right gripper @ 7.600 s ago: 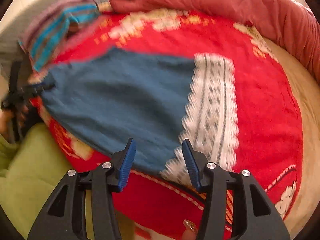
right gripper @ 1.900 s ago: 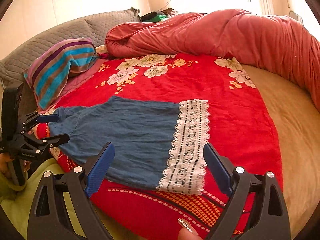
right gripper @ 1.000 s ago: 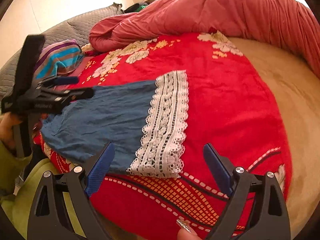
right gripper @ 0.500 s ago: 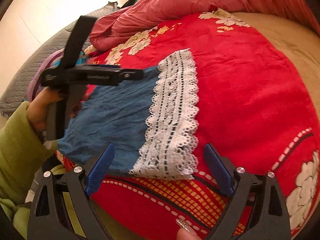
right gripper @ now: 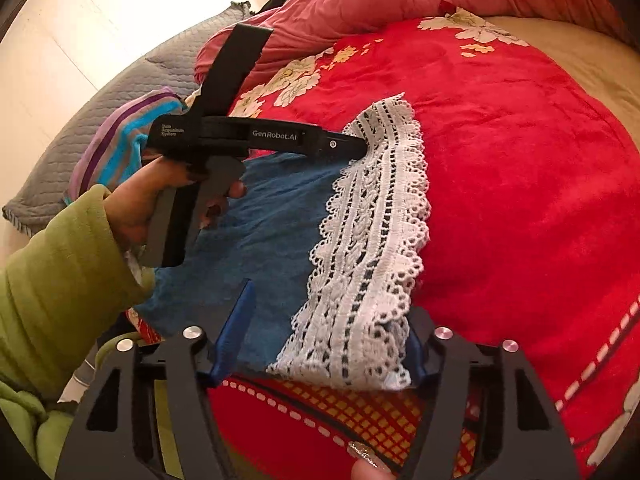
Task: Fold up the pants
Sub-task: 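Grasp the lace hem with the right gripper and lift it toward the waistband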
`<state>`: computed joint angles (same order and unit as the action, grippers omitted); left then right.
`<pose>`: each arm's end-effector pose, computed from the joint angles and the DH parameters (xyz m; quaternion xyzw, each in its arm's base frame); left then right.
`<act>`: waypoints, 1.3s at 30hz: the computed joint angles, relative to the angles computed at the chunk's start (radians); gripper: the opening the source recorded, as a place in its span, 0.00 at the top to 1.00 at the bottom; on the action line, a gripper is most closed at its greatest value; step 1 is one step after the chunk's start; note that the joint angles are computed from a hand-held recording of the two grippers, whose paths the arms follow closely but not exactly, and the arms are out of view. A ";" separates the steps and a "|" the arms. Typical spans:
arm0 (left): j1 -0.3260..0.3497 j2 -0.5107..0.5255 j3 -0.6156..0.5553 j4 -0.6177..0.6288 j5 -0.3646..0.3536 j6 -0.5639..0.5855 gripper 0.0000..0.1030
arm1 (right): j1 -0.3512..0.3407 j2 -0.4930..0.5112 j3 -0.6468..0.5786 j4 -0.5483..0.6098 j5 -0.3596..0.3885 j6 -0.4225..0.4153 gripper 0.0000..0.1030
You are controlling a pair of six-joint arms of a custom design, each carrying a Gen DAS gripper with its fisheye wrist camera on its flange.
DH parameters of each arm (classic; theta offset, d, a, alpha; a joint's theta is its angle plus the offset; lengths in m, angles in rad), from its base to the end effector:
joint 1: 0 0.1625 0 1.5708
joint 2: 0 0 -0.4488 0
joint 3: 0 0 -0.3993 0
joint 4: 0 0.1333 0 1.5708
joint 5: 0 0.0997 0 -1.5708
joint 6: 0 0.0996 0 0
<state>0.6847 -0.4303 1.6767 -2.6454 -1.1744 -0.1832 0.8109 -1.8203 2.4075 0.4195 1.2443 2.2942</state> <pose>-0.3698 -0.5237 -0.1363 0.3521 0.9113 -0.0276 0.2117 -0.0096 -0.2500 0.2431 0.0866 -0.9448 0.3030 0.0894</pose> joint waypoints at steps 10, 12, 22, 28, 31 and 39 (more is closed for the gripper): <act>-0.040 -0.002 0.069 -0.149 -0.034 0.101 0.84 | 0.124 0.035 -0.044 -0.026 0.115 0.111 0.75; -0.031 -0.017 0.091 -0.191 -0.055 0.102 0.88 | 0.172 0.034 -0.050 -0.034 0.146 0.128 0.77; -0.001 -0.158 0.238 -0.406 -0.149 0.080 0.92 | 0.540 0.098 -0.112 -0.068 0.288 0.232 0.78; -0.010 -0.238 0.354 -0.526 -0.032 0.093 0.88 | 0.734 0.252 -0.171 -0.104 0.401 0.305 0.78; 0.003 -0.264 0.403 -0.568 0.039 0.059 0.88 | 0.804 0.357 -0.203 -0.118 0.455 0.333 0.78; 0.074 -0.413 0.587 -0.726 0.072 -0.142 0.79 | 0.983 0.582 -0.257 -0.170 0.616 0.361 0.78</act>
<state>0.7585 -0.8437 2.2634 -3.3719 -1.1026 -0.3255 1.7942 -1.2382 2.1502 0.2495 1.8602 2.6557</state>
